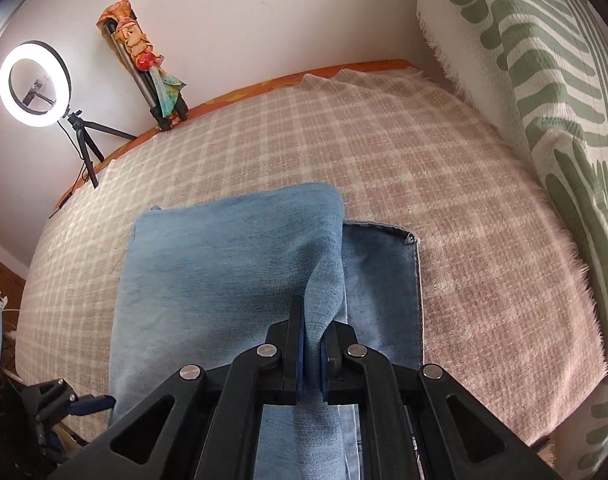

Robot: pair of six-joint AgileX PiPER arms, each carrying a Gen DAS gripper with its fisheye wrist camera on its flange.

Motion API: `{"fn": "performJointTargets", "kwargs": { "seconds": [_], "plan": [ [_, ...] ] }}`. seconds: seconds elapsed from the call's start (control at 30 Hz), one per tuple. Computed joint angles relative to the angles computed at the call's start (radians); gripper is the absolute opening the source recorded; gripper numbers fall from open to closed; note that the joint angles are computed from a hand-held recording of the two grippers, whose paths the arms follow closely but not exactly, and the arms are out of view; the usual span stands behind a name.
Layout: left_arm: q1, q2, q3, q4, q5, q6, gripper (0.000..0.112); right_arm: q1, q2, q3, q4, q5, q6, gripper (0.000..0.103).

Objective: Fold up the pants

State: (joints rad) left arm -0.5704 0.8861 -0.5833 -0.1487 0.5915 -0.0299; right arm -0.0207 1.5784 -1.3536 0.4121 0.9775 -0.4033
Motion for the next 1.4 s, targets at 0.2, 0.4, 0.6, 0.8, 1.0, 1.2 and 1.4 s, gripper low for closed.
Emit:
{"fn": "performJointTargets", "kwargs": {
  "seconds": [0.2, 0.4, 0.6, 0.8, 1.0, 1.2, 1.4],
  "plan": [
    [-0.049, 0.01, -0.001, 0.054, -0.006, -0.06, 0.04, -0.113, 0.04, -0.031, 0.21, 0.075, -0.12, 0.04],
    [-0.045, 0.016, 0.001, 0.034, -0.013, -0.04, 0.04, -0.108, 0.195, -0.219, 0.28, 0.137, -0.048, 0.046],
    [-0.007, 0.028, -0.01, -0.035, -0.001, 0.027, 0.04, 0.011, 0.232, -0.263, 0.126, 0.041, 0.034, 0.025],
    [0.021, 0.037, -0.022, -0.078, 0.013, 0.088, 0.041, 0.0, 0.152, -0.18, 0.079, -0.052, -0.022, 0.004],
    [0.273, 0.036, -0.056, -0.393, 0.17, 0.396, 0.047, -0.025, 0.166, -0.139, 0.047, -0.062, -0.004, 0.005],
    [0.631, 0.049, -0.123, -0.578, 0.404, 0.647, 0.057, -0.191, 0.099, -0.083, 0.287, 0.027, -0.197, 0.065],
    [0.791, 0.194, -0.174, -0.663, 0.48, 0.709, 0.058, -0.327, 0.103, -0.052, 0.399, 0.147, -0.328, 0.103]
  ]
}}
